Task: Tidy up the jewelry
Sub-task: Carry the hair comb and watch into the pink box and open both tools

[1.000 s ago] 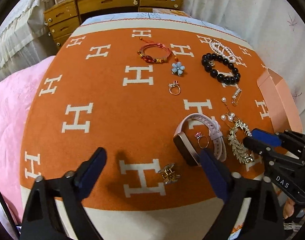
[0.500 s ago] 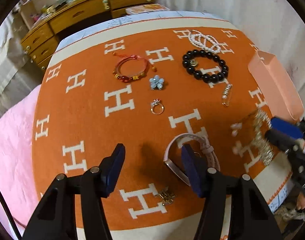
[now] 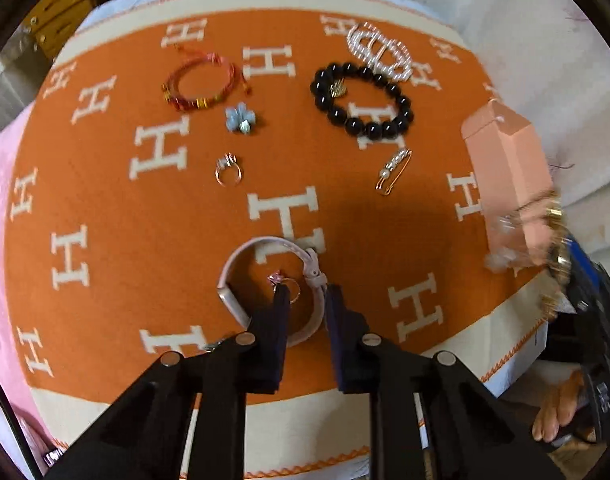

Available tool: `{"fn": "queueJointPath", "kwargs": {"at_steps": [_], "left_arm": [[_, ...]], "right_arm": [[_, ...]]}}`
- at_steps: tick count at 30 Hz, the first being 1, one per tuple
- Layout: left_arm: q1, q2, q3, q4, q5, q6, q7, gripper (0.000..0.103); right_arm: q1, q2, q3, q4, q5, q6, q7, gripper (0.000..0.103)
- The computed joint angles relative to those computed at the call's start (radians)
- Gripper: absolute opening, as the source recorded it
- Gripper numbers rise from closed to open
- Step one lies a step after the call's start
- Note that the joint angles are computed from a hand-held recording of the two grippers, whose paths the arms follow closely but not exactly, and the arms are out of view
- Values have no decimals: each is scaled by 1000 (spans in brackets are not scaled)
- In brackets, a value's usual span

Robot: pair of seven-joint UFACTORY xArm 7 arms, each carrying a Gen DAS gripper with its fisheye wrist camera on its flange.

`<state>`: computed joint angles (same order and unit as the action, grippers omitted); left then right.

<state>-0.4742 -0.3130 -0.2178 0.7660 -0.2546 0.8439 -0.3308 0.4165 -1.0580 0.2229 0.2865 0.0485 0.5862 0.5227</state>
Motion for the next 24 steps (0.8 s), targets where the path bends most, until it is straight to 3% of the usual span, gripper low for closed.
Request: {"fn": "queueJointPath", "kwargs": {"at_steps": [11, 14, 18, 24], "left_arm": [[-6, 140, -63, 106, 166, 61, -186, 16], [-13, 160, -79, 125, 251, 76, -261, 8], [-22, 137, -95, 134, 367, 95, -351, 7], [-23, 49, -95, 159, 408, 129, -364, 6]], "right_arm": [[5, -169, -55, -64, 27, 64, -38, 24], [-3, -204, -68, -81, 36, 71, -50, 24], [-17, -253, -79, -95, 47, 91, -56, 24], [-59, -320, -92, -113, 51, 109, -63, 24]]}}
